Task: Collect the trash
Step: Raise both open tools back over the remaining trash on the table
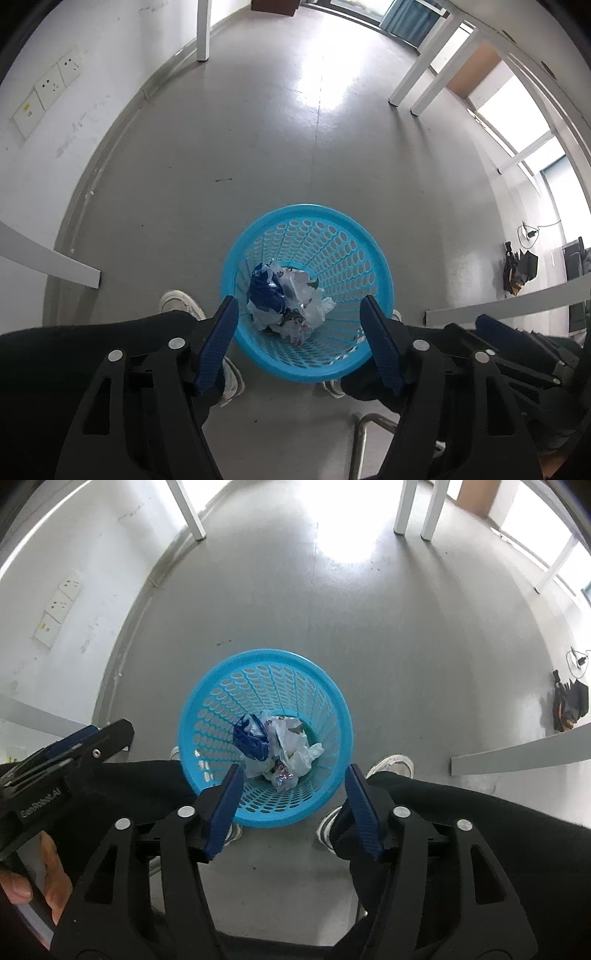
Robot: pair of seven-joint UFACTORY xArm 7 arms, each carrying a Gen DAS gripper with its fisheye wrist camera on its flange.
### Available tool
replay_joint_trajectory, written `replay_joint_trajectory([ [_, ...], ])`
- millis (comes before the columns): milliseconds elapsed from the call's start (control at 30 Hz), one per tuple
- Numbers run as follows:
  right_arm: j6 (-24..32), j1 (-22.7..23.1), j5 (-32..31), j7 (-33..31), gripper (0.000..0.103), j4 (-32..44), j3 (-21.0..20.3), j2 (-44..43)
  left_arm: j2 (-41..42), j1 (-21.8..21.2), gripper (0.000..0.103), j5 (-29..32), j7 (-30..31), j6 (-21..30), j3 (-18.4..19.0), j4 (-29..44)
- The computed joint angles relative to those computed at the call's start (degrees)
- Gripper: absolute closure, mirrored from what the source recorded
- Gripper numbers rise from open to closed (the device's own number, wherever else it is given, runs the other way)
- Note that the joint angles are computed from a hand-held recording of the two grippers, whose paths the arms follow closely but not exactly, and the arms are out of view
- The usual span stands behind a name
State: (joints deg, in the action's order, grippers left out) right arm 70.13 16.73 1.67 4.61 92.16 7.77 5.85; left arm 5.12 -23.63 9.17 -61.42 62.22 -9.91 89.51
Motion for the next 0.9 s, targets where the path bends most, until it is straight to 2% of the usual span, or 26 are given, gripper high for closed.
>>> replay_joint_trajectory([
  [133,-0.89,-0.6,2.51,-1.91,0.041,-3.05,-0.05,-4.31,-1.69,-0.82,0.031,0.75,0.96,2.02,-0.83,-0.16],
  [233,-3.69,-0.63,2.87,-3.4,0.038,-6.56,0.13,-8.61,-3.54,-1.21,0.03,-0.04,2.25,3.72,-1.44,-0.27],
  [333,-5.67,-0.61,3.36,-4.98,0.035,-9.65,0.24,-12.71,-7.55,-1.02,0.025,-0.55,1.43,2.27,-1.99,-3.05],
  [533,-5.17,-1.08,6.93,-7.33,0.034,-12.34,-0.67,-18.15,-10.74,-1.35,0.021,0.7,2.11,5.6,-4.57,-2.17],
  [667,-3.95,-1.45,9.76,-8.65,0.031,-13.81,-1.72,-22.21,-10.97,-2.49,0.016,3.06,2.76,7.77,-6.39,0.14],
  [900,-5.19,-2.15,12.48,-11.07,0.024,-15.66,-3.58,-30.92,-10.48,-6.05,0.007,14.41,2.94,13.17,-10.36,6.51],
])
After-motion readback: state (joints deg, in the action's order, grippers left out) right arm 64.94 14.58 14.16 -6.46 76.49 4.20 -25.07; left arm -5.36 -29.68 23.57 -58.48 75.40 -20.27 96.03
